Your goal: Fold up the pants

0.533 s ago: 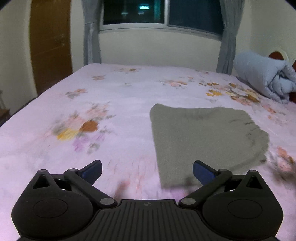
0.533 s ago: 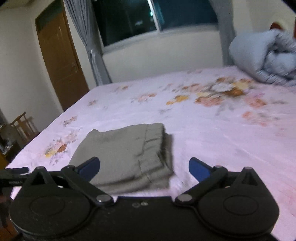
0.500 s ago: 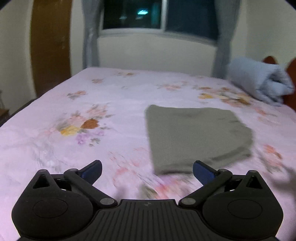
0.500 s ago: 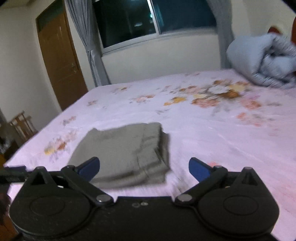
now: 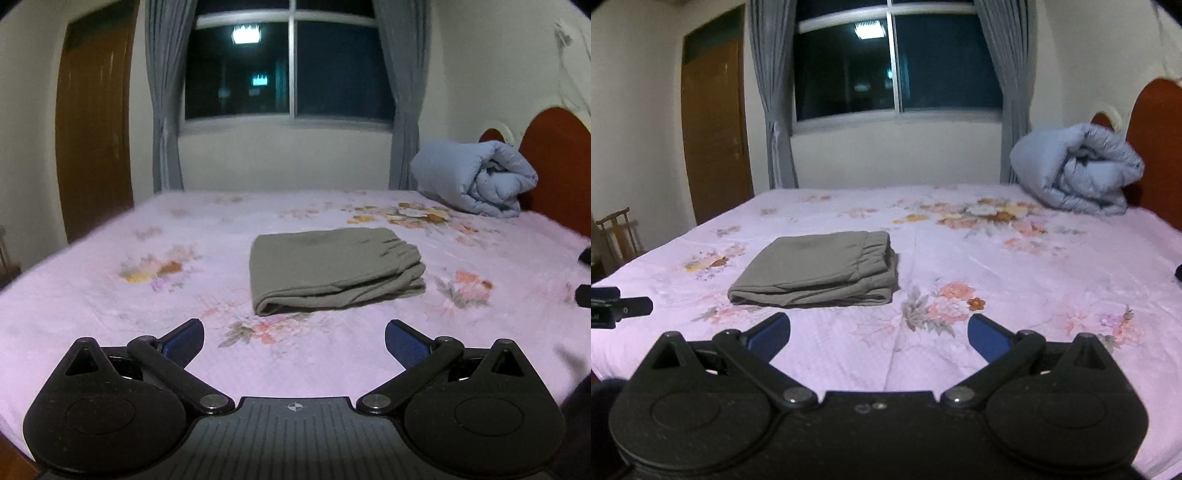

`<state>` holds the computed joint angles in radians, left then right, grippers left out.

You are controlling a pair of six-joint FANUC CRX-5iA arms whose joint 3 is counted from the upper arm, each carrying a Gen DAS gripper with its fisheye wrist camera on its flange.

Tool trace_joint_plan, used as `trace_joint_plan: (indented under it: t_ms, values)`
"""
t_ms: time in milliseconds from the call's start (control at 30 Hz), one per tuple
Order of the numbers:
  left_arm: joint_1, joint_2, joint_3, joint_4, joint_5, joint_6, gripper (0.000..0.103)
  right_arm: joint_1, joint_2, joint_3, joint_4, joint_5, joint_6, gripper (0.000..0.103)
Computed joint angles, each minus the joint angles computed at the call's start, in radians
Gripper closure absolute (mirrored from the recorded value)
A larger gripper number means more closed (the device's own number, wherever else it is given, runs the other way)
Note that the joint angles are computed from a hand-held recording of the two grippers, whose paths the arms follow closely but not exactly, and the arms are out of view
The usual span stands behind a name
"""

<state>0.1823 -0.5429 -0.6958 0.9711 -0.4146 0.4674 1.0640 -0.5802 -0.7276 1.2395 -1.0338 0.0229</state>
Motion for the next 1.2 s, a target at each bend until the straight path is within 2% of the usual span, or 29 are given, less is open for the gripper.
trace_joint_plan:
  t_ms: [67, 133, 200, 300, 567, 833, 1200]
  values:
    - [0.017, -0.022, -0.024, 0.007, -0.036, 0.021, 0.000, 0.027, -0.010, -0.022, 0.003, -0.008, -0.013, 0.006]
    - [-0.013, -0.040, -0.048, 0.098, 0.009, -0.055, 0.000, 0.039, -0.006, -0.016, 0.041, -0.028, -0.016, 0.006]
    - [-0.001, -0.046, -0.053, 0.094, -0.004, -0.040, 0.000, 0.038, -0.021, -0.037, 0.081, -0.005, -0.053, 0.006]
    - [-0.015, -0.051, -0.073, 0.166, 0.016, -0.091, 0.000, 0.031, 0.003, -0.019, 0.040, 0.005, -0.029, 0.006]
    - [-0.012, -0.021, -0.054, 0.131, -0.002, -0.069, 0.000, -0.006, 0.019, -0.003, -0.031, 0.028, -0.076, 0.006]
    - [-0.043, -0.047, -0.090, 0.223, 0.048, -0.128, 0.000, 0.019, 0.003, -0.048, 0.086, 0.000, -0.132, 0.006]
    - [-0.061, -0.047, -0.094, 0.236, 0.067, -0.140, 0.000, 0.015, 0.005, -0.043, 0.081, 0.005, -0.116, 0.006]
